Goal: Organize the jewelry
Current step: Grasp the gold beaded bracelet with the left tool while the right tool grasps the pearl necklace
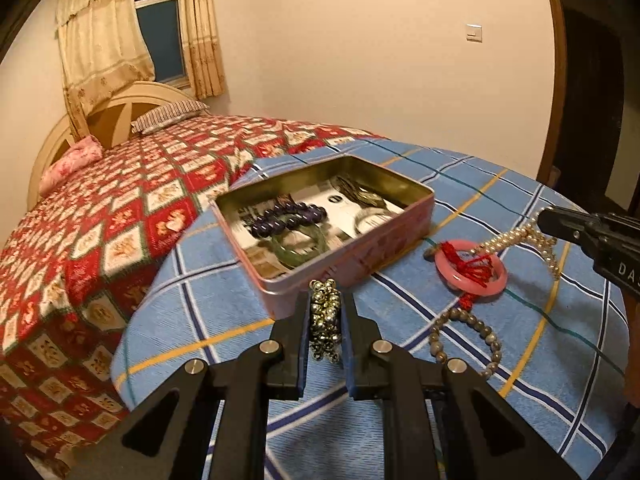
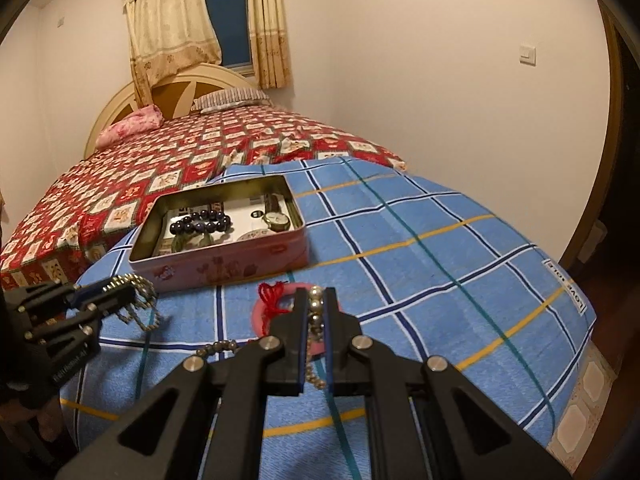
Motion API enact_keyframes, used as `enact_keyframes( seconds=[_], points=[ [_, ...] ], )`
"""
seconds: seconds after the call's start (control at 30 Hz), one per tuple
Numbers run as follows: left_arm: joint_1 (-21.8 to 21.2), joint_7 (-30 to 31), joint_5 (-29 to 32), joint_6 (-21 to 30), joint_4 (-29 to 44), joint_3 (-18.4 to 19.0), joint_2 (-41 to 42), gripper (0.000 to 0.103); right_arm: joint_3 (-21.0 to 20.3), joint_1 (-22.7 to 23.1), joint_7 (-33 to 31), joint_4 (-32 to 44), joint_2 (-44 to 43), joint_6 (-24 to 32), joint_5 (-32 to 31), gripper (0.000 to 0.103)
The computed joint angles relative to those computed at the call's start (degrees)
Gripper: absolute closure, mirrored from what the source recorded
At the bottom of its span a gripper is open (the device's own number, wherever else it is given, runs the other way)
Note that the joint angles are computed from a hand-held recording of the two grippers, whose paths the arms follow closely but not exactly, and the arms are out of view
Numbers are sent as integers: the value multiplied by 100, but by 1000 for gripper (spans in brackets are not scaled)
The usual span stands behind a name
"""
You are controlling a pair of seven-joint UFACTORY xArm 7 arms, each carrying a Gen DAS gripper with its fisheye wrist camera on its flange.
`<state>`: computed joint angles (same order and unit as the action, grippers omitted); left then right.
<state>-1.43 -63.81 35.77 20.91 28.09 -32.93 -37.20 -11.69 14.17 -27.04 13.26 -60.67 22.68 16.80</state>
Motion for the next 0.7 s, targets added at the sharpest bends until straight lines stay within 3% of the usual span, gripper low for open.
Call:
enact_keyframes(
  seconds=[0.7],
  points=[
    [-237,530,-358,485,114,342,-384,90,194,-61,-4,-19,-285,-2,-309,95]
  ],
)
